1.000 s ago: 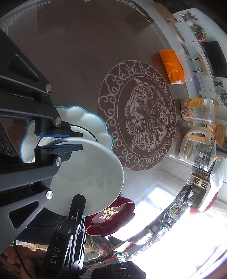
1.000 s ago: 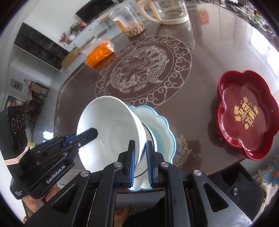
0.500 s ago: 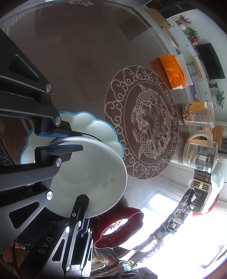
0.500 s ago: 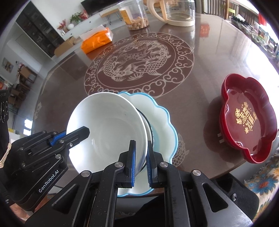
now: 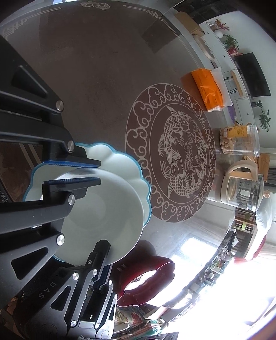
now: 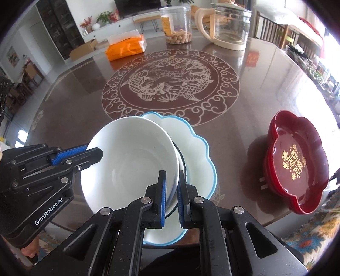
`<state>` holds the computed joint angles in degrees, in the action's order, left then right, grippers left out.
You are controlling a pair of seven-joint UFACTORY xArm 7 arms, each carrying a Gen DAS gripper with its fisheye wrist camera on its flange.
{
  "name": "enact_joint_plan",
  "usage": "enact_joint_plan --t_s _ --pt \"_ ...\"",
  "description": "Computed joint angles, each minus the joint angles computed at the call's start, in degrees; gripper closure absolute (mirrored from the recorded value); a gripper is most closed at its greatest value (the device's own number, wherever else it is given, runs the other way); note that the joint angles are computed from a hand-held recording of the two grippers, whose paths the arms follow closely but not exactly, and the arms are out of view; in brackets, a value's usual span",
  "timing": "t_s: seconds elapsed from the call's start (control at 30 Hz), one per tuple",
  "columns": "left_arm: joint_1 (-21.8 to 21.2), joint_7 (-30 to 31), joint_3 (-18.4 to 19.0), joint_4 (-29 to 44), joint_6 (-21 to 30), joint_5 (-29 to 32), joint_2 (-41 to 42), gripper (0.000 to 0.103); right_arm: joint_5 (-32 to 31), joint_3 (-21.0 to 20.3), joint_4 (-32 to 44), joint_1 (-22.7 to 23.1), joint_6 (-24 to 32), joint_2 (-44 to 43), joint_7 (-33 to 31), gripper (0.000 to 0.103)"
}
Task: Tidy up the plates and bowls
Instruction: 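Lower the lettered bowl into the black-rimmed bowl and open the right tool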
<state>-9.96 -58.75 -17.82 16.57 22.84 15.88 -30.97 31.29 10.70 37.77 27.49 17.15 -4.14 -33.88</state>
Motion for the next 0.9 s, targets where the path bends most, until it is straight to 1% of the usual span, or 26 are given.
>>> enact_joint_plan --t_s 0.13,0.2,0.27,0.33,0.37,0.4,0.47,0.53,0.6,0.67,0.73,0.8,0.87,0.9 --pt "0.5 -0.8 0.0 -1.1 -1.4 -0.1 -1.4 0.094 4.0 -0.4 -0.2 0.6 -1.0 0.0 -4.9 0.091" --pt "1.2 -2.2 -0.7 -2.0 -1.8 -0.1 -2.8 0.094 8.4 -0.7 -0.6 1.4 -2.3 0.0 -9.5 0.090" --pt "1.4 -3.4 -0.8 -3.3 -3.1 -0.5 -4.3 0.093 15.7 -1.2 -0.6 2.4 -2.7 0.0 -17.0 0.083" --pt "1.3 -4.2 -0.6 -4.8 -4.5 -1.3 -5.7 0.093 22.2 -1.3 -0.4 2.9 -2.4 0.0 -23.4 0.074" --pt "1.4 -4.7 -0.7 -5.5 -5.1 -1.6 -6.5 0.093 24.9 -1.3 -0.1 2.9 -2.0 0.2 -26.2 0.072" --pt "1.6 -5.0 -0.8 -6.1 -5.6 -1.8 -7.1 0.093 27.5 -1.4 0.4 2.7 -1.3 0.4 -28.7 0.069" --pt "2.1 -5.8 -1.4 -7.0 -6.2 -2.2 -8.1 0.093 31.6 -1.7 1.8 1.4 2.6 1.1 -31.6 0.065" --pt "2.7 -6.6 -2.3 -7.6 -6.4 -2.1 -9.0 0.093 33.6 -2.2 3.5 -0.7 7.9 1.8 -31.6 0.059" --pt "3.7 -7.6 -3.9 -7.5 -5.6 -1.5 -9.5 0.093 34.0 -2.2 5.0 -2.7 12.2 2.7 -30.2 0.058" --pt "4.4 -8.8 -5.6 -7.1 -4.5 -0.5 -9.8 0.093 33.7 -2.0 5.9 -4.3 15.0 3.3 -28.3 0.057" --pt "5.0 -10.1 -6.8 -6.7 -3.4 0.6 -9.7 0.087 33.9 -1.9 6.6 -5.5 17.5 3.5 -26.8 0.052" --pt "5.5 -11.5 -7.7 -6.4 -2.8 1.7 -9.6 0.071 32.9 -1.9 7.5 -6.5 20.1 3.8 -23.6 0.047" --pt "6.0 -12.9 -8.3 -6.4 -2.5 2.9 -9.8 0.065 29.9 -1.6 8.9 -7.2 21.8 4.5 -18.3 0.046" --pt "6.2 -13.5 -8.6 -6.3 -2.3 3.4 -9.9 0.065 28.0 -1.6 9.7 -7.4 22.8 4.9 -15.7 0.044"
